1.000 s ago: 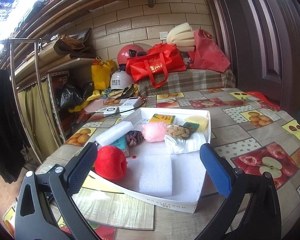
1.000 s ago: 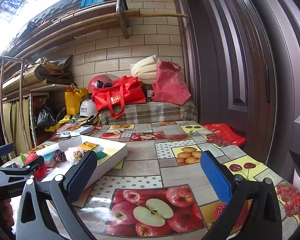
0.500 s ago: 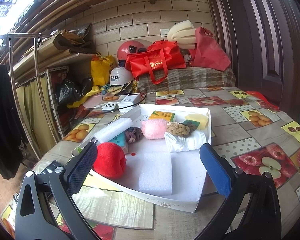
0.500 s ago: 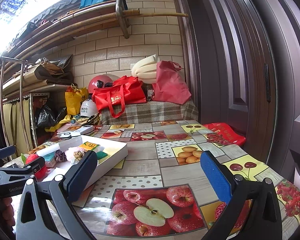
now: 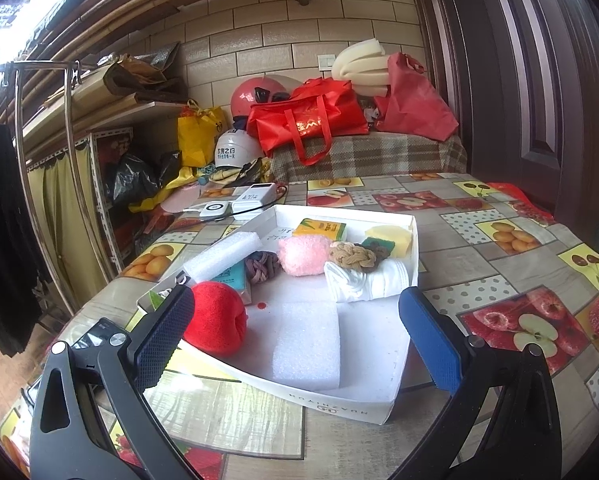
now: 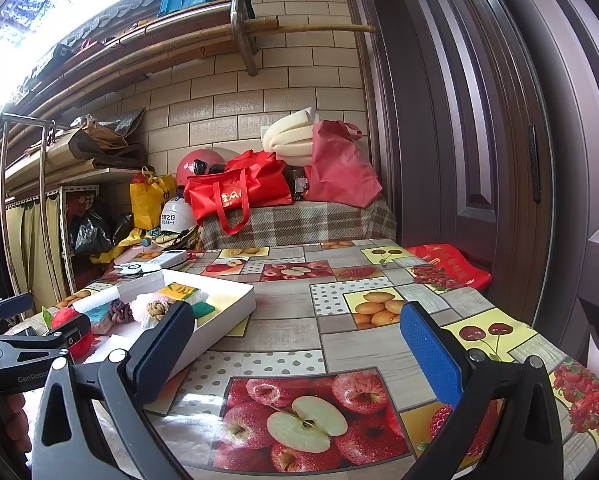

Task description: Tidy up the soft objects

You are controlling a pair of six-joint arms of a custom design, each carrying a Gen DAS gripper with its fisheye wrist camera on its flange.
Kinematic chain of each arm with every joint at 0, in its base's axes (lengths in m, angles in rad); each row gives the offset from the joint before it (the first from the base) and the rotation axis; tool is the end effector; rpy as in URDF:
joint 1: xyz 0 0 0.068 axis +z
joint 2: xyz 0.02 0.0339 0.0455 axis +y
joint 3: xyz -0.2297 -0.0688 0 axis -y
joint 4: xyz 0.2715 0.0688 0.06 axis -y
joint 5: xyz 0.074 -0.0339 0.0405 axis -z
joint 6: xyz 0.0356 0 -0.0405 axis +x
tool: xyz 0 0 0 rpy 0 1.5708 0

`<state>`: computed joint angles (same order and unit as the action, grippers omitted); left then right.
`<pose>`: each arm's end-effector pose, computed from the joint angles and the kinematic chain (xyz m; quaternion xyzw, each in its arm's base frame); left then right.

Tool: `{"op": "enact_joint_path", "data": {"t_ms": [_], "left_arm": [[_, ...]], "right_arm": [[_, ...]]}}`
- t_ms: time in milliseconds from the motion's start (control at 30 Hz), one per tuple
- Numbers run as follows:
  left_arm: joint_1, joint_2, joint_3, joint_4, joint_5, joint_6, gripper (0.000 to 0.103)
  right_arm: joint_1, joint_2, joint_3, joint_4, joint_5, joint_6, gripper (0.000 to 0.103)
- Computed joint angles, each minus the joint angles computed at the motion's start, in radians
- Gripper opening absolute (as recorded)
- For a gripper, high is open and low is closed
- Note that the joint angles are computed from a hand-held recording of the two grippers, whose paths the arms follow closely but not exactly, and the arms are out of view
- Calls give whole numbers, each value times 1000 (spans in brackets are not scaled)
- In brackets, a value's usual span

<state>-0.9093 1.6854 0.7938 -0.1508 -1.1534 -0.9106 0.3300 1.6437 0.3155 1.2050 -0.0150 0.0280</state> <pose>0.2149 -0.2231 0.0918 -0.1429 0.8091 0.1502 0.5499 0.2543 0.0877 0.0800 -0.1176 0.7400 0.1234 0.6506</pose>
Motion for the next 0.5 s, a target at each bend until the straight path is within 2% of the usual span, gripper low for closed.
{"op": "enact_joint_path", "data": {"t_ms": [500], "left_arm": [[-1, 3, 4, -2, 2, -1, 103]], "right_arm": [[-3, 0, 2, -3, -4, 3, 103]]}}
